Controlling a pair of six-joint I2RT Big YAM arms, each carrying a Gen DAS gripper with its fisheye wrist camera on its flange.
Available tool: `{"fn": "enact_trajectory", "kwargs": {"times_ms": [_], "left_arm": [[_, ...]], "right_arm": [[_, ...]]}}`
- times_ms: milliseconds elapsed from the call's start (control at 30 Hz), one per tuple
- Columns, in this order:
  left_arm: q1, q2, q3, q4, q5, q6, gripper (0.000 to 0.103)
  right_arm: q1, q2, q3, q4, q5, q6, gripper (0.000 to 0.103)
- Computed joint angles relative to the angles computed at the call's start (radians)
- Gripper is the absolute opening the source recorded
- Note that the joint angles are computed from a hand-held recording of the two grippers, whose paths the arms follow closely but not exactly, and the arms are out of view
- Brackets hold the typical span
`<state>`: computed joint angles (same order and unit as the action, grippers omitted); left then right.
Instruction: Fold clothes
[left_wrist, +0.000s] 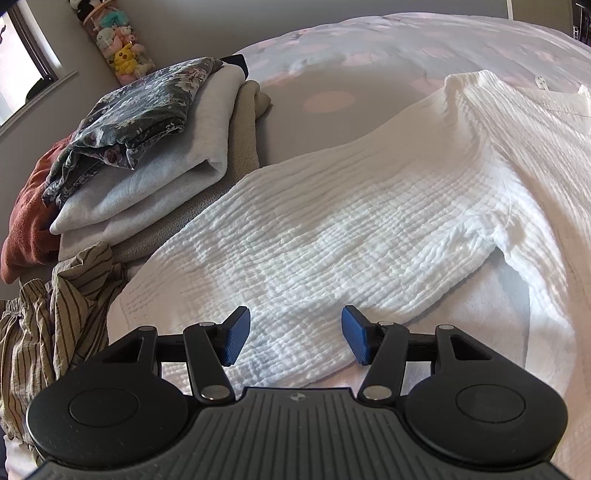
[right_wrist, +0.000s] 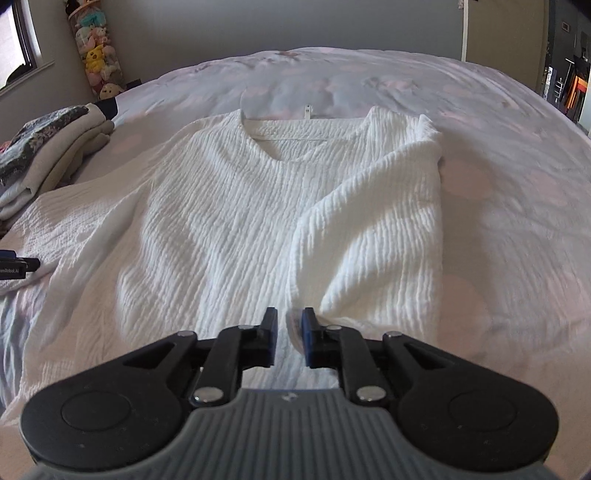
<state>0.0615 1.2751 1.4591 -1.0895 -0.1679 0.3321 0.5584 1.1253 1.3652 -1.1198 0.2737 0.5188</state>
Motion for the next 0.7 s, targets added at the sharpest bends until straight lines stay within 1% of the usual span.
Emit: {"fn": "enact_trajectory", "kwargs": {"times_ms": [67,200,300,400,467,500,567,633,700], "left_arm": [[0.002,0.001,0.002,-0.003,0.004,-0.004,0.053],[0.004,-0.001,0.004,-0.003,0.010,-0.004,0.054],[0.003,0.000,0.004,-0.005,0.010,-0.003,0.054],[0.002,0.000,0.005,-0.007,0.010,-0.002,0.054],[0.001,0.000,0.005,-0.009,0.009,-0.001,0.054],[0.001,0.001,0.005,-0.010,0.009,-0.001,0.054],[0.000,0.001,0.006,-0.011,0.009,0.000,0.054],[0.000,0.001,0.006,-0.012,0.009,0.000,0.053],[0.001,0.002,0.005,-0.013,0.009,0.000,0.053]], "right_arm": [[-0.006,-0.020,0.012,-0.006,0.006,0.000,0.026],[-0.042,-0.075,0.031,-0.025,0.021,0.031,0.033],[-0.084,-0.099,0.046,-0.094,0.047,0.056,0.034],[-0.135,-0.123,0.042,-0.171,0.047,0.093,0.036],[-0.167,-0.142,0.027,-0.209,0.034,0.136,0.050],[-0.182,-0.150,0.017,-0.223,0.023,0.160,0.052],[-0.214,-0.166,-0.004,-0.245,-0.016,0.210,0.053],[-0.213,-0.177,-0.022,-0.254,-0.057,0.237,0.051],[-0.171,-0.184,-0.032,-0.243,-0.069,0.239,0.044]]}}
